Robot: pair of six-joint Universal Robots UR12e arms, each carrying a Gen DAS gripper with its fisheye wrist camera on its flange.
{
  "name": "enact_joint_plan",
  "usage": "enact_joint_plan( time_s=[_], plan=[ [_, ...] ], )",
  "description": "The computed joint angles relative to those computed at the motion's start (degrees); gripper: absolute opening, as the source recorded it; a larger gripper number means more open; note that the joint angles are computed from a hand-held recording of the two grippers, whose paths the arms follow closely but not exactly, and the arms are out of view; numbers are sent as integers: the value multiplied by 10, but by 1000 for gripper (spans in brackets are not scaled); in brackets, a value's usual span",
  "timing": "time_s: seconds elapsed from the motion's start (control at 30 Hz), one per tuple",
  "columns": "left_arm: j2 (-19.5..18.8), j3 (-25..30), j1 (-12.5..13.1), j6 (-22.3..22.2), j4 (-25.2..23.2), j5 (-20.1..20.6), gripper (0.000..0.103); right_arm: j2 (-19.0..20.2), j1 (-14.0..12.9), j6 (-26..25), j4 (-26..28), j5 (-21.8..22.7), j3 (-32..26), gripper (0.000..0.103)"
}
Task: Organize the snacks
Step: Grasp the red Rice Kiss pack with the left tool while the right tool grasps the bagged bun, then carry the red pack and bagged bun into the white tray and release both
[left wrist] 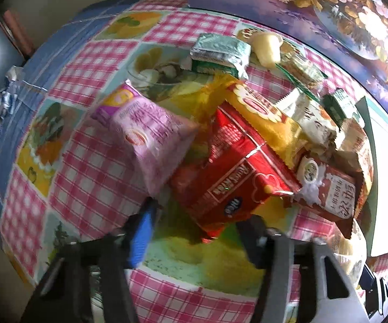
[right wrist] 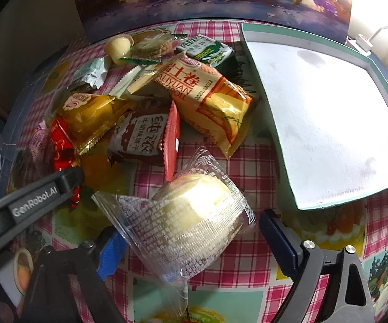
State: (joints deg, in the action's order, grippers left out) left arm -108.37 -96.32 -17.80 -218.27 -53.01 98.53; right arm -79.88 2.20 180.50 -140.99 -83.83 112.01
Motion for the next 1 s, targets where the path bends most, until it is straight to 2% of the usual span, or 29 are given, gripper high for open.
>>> enact_joint_plan(
  time_s=[0.07,0.13,0.47,0.87,1.0],
  plan=[
    [2,-4,3,0,6,-15,38,-1,-5,2,1,7,1,90],
    [3,-7,3,-1,12,-21,36,-3,-9,2,3,16,1,88],
    [29,-44,18,-15,49,-59,34,-15,-32,5,18,52,1,82],
    [66,-67,28,-15,62,-64,33,-35,-53,4,31,88,-2,74],
    [68,-63,29,-13,59,-59,33,-44,-59,8,26,106,2,72]
  ],
)
